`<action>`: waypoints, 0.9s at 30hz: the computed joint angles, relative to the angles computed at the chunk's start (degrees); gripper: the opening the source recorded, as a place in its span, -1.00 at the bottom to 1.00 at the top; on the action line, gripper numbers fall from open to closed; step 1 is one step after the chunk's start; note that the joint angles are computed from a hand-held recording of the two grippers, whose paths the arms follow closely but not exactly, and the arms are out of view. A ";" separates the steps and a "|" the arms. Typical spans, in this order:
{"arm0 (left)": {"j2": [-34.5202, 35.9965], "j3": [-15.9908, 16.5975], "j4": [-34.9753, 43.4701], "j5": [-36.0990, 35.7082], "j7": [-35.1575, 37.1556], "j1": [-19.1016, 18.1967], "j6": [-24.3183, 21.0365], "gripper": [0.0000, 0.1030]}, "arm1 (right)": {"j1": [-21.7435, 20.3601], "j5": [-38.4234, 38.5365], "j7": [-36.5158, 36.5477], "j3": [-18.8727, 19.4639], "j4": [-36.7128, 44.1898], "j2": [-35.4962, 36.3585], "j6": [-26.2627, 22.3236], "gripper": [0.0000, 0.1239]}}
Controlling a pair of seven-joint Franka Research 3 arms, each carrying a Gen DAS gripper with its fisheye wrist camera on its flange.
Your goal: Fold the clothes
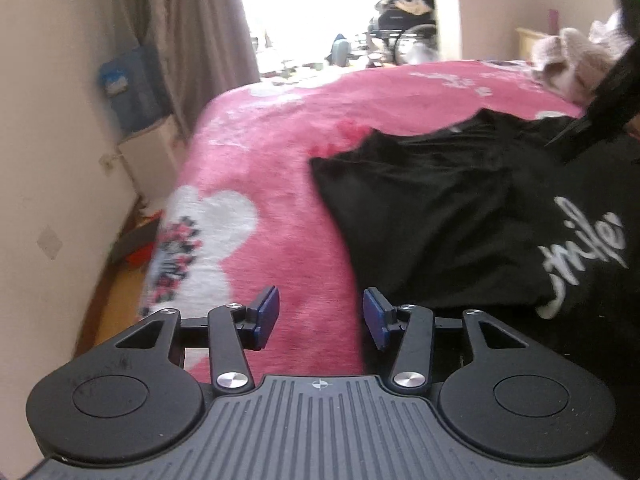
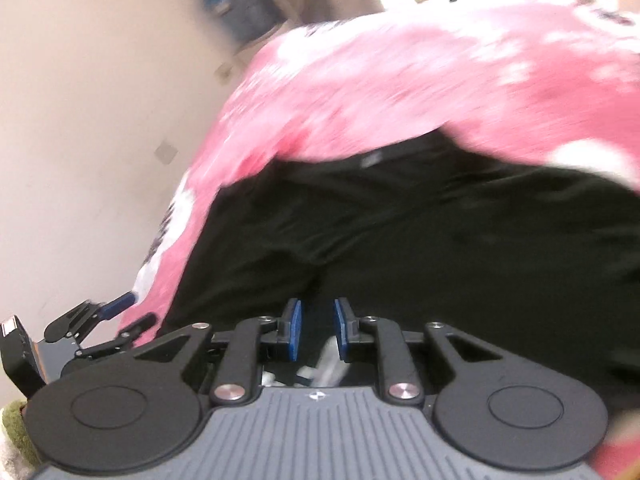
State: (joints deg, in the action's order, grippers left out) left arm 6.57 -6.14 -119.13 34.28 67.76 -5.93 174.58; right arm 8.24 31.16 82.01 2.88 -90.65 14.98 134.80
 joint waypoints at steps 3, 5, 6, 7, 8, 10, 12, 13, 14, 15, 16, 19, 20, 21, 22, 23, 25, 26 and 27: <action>-0.64 -0.05 -0.14 -0.35 -1.84 -0.09 0.58 -0.10 | -0.85 -2.88 3.01 -2.35 -7.27 -7.12 2.48 -0.67; -0.49 -1.13 0.15 -2.19 -0.60 0.01 1.59 -0.10 | -1.83 -5.12 5.53 -3.80 -12.69 -12.10 3.90 -0.65; -0.17 -2.94 0.44 -5.51 2.95 0.64 2.28 -0.10 | -2.37 -6.49 6.87 -4.38 -15.59 -14.49 4.97 -0.63; 0.21 -5.30 0.74 -9.77 7.53 1.59 2.96 -0.10 | -2.99 -7.93 8.11 -4.87 -18.41 -16.77 6.06 -0.57; 0.64 -7.97 1.13 -14.35 12.46 2.76 3.52 -0.09 | -3.62 -9.69 9.94 -5.16 -21.16 -18.77 7.41 -0.52; 2.34 -15.83 3.03 -25.43 24.30 6.64 3.36 -0.09 | -5.14 -13.31 14.49 -5.44 -26.30 -22.10 10.03 -0.45; 4.35 -21.97 5.22 -32.71 32.62 9.12 2.42 -0.09 | -6.84 -14.76 18.82 -5.85 -30.12 -23.90 11.69 -0.44; 5.38 -23.58 6.30 -34.58 35.13 9.14 1.90 -0.09 | -7.52 -14.63 20.93 -6.06 -31.50 -24.13 12.45 -0.43; 6.51 -24.57 7.48 -35.69 37.05 8.60 1.28 -0.09 | -8.03 -13.88 22.94 -6.30 -32.57 -23.94 13.18 -0.43; 7.70 -25.34 8.74 -36.52 38.78 7.88 0.59 -0.09 | -8.43 -12.61 24.66 -6.66 -33.42 -23.78 13.51 -0.43; 8.83 -25.32 9.99 -36.73 39.87 6.63 -0.07 -0.09 | -8.64 -10.46 25.67 -7.20 -33.91 -23.43 13.75 -0.43; 13.06 -23.93 15.48 -35.57 42.53 1.92 -2.68 -0.10 | -9.13 -6.07 26.07 -8.15 -33.49 -21.40 15.84 -0.42; 15.03 -23.54 18.26 -34.53 43.84 0.22 -3.75 -0.10 | -9.28 -5.23 25.17 -8.40 -32.51 -20.21 16.47 -0.40; 16.64 -23.26 20.65 -33.49 45.36 -1.19 -4.48 -0.10 | -9.42 -4.28 23.69 -8.64 -31.06 -18.69 16.73 -0.38; 18.69 -23.31 23.60 -32.28 47.47 -2.61 -5.04 -0.10 | -9.64 -3.75 22.17 -8.78 -29.20 -16.85 16.78 -0.36; 21.07 -23.55 27.04 -31.04 49.86 -4.06 -5.77 -0.10 | -9.96 -3.70 20.77 -8.84 -27.32 -15.02 16.82 -0.33; 25.86 -24.57 33.66 -29.19 54.87 -6.85 -6.68 -0.10 | -10.50 -4.30 18.98 -8.68 -23.77 -11.54 16.92 -0.28; 28.46 -25.63 37.04 -28.76 57.68 -8.03 -7.47 -0.10 | -10.73 -4.71 18.53 -8.58 -22.08 -9.83 17.10 -0.27; 30.98 -26.21 40.48 -28.39 60.09 -9.59 -8.60 -0.09 | -10.96 -4.83 18.02 -8.44 -20.46 -8.12 17.38 -0.27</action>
State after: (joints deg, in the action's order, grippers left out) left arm 37.55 -32.34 -78.65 5.89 127.85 -15.52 165.98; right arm -2.72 26.33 100.03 -5.56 -111.11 6.86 152.18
